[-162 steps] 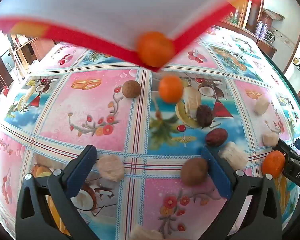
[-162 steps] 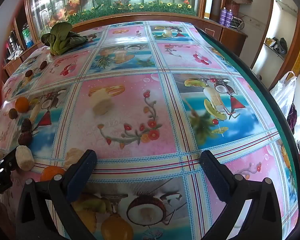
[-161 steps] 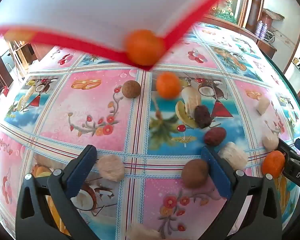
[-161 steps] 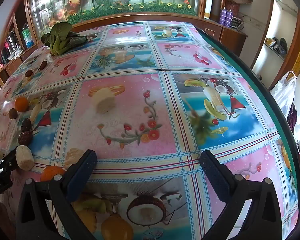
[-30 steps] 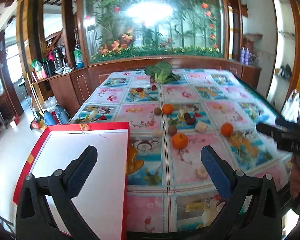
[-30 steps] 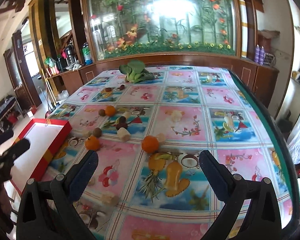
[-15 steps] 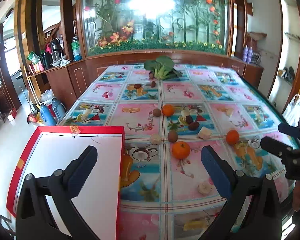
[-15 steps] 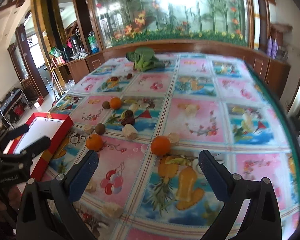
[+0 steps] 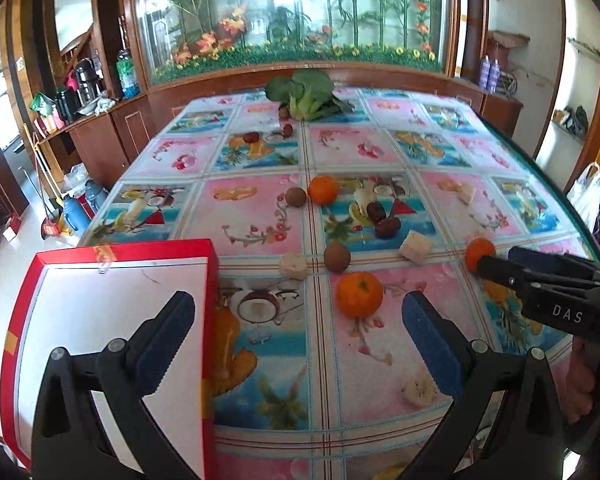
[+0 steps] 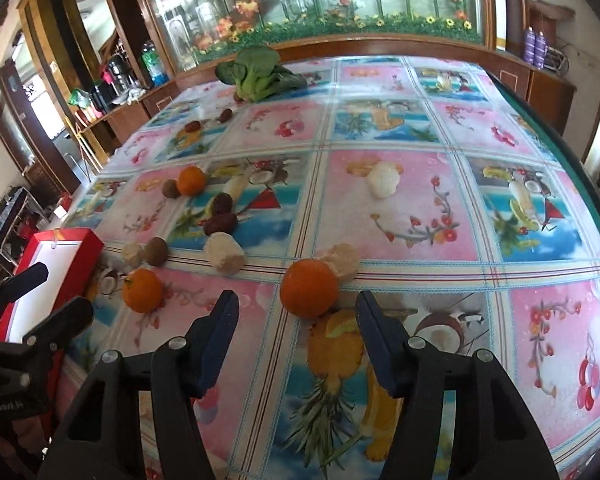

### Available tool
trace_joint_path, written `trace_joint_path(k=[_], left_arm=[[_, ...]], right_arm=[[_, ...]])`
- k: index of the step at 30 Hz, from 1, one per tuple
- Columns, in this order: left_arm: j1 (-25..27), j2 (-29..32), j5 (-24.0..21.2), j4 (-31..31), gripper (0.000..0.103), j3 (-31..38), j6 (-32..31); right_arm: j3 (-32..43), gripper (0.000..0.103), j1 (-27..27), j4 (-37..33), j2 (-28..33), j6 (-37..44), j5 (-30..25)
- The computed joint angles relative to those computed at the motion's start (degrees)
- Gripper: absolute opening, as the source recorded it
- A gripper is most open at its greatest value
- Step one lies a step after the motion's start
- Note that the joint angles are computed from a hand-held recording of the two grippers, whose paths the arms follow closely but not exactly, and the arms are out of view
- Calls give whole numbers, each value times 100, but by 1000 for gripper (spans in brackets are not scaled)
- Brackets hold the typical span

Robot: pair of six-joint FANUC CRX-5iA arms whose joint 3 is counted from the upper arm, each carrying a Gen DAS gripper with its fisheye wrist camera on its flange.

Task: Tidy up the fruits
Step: 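Grasp an orange with the left gripper while the right gripper grasps another orange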

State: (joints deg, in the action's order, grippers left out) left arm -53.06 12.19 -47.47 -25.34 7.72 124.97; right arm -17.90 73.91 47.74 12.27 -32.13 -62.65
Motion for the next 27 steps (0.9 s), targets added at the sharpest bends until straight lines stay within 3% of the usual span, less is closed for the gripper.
trace_joint_path(k=[7,15,18,19,21,26,27], left_arm=[[105,407,-157,547,103,306,-539],[241,687,-352,755,103,550,-520],[260,841,-489,831,97,692,-608],[270,906,-545,897,90,740,-664],[315,936,-478,1074,85,702,-760],[376,1003,-330,1428,63,629,-1059],[381,1014,-314,1488,62,608,-1116]], right_arm=[[-5,53,-97,73,77,-87,132],[-148,49,-151,244,65,-353,253],[-118,43,-149,221,91,-314,183],[-110,41,-144,219,102,-315,162],[-89,32,-147,176,120,-303,137],[-180,32,-143,263,81,-487,186],[-197,32,-141,278,72,-518,190]])
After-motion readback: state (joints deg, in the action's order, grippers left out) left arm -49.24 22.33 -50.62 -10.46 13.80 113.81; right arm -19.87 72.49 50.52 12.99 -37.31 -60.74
